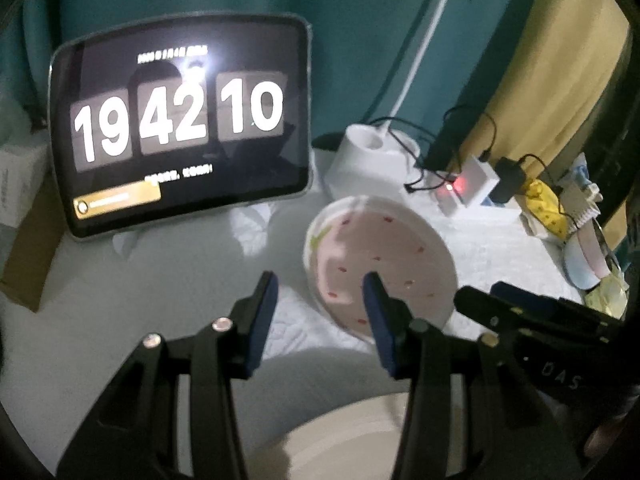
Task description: Organize plates and bowls
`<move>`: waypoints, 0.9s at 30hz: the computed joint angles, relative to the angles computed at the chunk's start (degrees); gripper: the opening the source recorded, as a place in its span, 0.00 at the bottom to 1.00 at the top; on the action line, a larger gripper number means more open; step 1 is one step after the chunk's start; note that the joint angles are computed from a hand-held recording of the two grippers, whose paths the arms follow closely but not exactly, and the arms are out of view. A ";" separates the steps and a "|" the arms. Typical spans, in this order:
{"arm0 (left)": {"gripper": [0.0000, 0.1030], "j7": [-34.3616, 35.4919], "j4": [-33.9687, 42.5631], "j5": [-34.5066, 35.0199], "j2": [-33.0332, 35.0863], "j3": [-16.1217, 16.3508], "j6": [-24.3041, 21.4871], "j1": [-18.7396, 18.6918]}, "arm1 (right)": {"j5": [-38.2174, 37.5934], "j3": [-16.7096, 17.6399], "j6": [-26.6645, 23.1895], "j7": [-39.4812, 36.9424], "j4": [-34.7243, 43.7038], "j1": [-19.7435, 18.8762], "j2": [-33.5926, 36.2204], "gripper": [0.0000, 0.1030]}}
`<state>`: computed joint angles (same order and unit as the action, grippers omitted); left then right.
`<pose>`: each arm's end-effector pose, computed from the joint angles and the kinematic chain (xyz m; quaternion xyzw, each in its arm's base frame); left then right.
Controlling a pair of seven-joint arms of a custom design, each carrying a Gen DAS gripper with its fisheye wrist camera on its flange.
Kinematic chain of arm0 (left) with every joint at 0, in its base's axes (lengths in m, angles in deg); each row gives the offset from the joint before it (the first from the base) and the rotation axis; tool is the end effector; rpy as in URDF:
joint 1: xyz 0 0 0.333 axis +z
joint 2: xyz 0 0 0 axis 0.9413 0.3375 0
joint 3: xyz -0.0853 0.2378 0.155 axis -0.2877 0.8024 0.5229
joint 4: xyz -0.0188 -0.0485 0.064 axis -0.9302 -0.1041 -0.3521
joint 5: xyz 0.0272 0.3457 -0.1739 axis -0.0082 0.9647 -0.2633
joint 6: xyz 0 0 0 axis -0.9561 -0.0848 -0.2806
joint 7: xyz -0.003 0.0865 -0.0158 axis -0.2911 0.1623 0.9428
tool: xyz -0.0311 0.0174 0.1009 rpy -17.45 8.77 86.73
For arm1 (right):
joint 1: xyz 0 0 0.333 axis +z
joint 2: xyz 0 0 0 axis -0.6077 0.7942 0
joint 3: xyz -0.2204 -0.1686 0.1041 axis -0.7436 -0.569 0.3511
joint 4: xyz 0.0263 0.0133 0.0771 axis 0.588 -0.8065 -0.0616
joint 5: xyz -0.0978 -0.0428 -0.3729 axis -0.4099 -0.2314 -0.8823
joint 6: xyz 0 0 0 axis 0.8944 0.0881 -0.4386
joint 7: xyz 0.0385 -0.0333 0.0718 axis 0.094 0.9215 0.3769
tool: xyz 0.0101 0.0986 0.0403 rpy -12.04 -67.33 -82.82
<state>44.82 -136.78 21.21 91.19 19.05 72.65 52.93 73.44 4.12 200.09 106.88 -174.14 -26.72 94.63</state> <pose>0.6760 -0.2865 0.3943 -0.7148 0.6065 -0.3023 0.1728 0.6931 0.1320 0.4194 -0.7336 0.6263 -0.1102 0.2396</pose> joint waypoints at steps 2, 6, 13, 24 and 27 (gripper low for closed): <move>0.44 1.29 1.42 -1.09 1.24 -0.76 -1.13 0.60 | -1.49 -0.68 -0.35 1.35 1.37 0.89 1.01 0.50; 0.44 3.28 3.66 -2.97 3.03 -1.53 -2.71 1.19 | -3.40 -1.83 -3.74 6.52 5.58 1.98 3.96 0.50; 0.44 5.90 6.56 -6.02 5.40 -2.46 -4.93 1.92 | -2.34 -0.81 -7.68 10.01 9.86 1.19 7.85 0.47; 0.40 8.43 7.23 -8.17 6.37 -3.23 -4.73 2.25 | -1.70 -0.23 -5.30 7.77 9.27 1.05 8.19 0.17; 0.30 9.52 7.90 -8.15 6.69 -3.08 -4.93 1.71 | -1.29 0.00 -4.24 6.53 8.05 0.74 7.46 0.14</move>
